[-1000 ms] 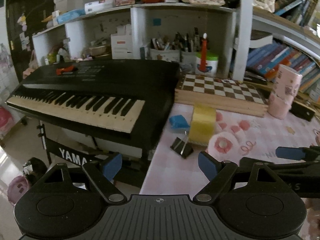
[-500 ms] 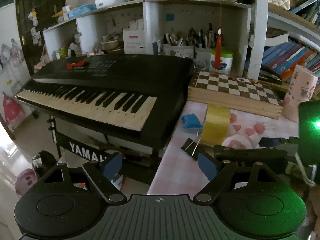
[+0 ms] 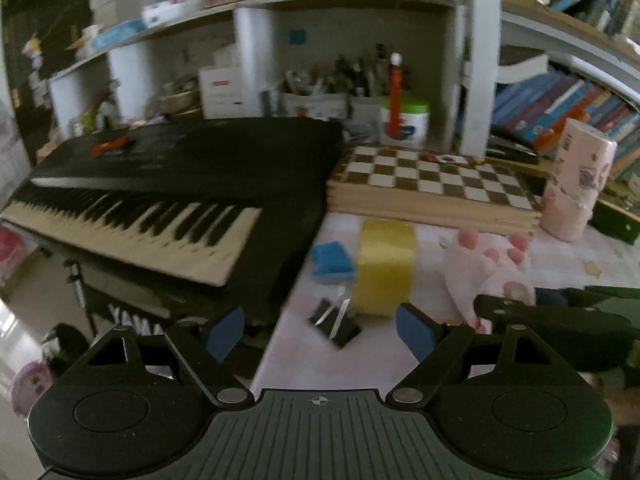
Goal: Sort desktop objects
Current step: 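Close the right tool on the pink pig plush while the left tool grasps the yellow tape roll, then carry the pig plush in the right tool while the left tool carries the tape roll to the box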
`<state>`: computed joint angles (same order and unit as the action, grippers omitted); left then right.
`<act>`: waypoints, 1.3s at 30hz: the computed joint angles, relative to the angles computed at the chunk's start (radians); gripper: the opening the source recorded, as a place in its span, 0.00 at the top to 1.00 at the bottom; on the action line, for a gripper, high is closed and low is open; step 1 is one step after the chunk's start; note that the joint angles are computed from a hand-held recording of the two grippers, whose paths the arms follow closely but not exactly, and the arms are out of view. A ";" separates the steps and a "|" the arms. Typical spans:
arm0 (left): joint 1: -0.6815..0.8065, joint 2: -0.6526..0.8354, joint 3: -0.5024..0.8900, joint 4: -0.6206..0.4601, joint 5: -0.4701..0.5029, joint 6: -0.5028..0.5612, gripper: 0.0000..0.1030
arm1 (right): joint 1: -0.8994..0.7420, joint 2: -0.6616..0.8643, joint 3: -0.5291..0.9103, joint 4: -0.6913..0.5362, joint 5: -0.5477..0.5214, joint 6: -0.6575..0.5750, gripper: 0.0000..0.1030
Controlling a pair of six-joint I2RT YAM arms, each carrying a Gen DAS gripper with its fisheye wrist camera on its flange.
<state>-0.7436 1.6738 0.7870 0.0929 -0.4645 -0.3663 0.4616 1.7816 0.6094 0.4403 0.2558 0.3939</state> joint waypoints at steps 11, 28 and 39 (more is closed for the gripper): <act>-0.004 0.244 0.210 0.070 0.018 0.095 0.22 | -0.051 -0.119 -0.137 0.014 0.023 -0.021 0.58; 0.001 0.300 0.264 0.083 0.081 0.103 0.62 | -0.048 -0.087 -0.124 0.025 0.049 -0.009 0.37; -0.045 0.124 0.122 0.122 0.122 0.064 0.62 | -0.040 -0.041 -0.076 -0.012 0.083 -0.057 0.54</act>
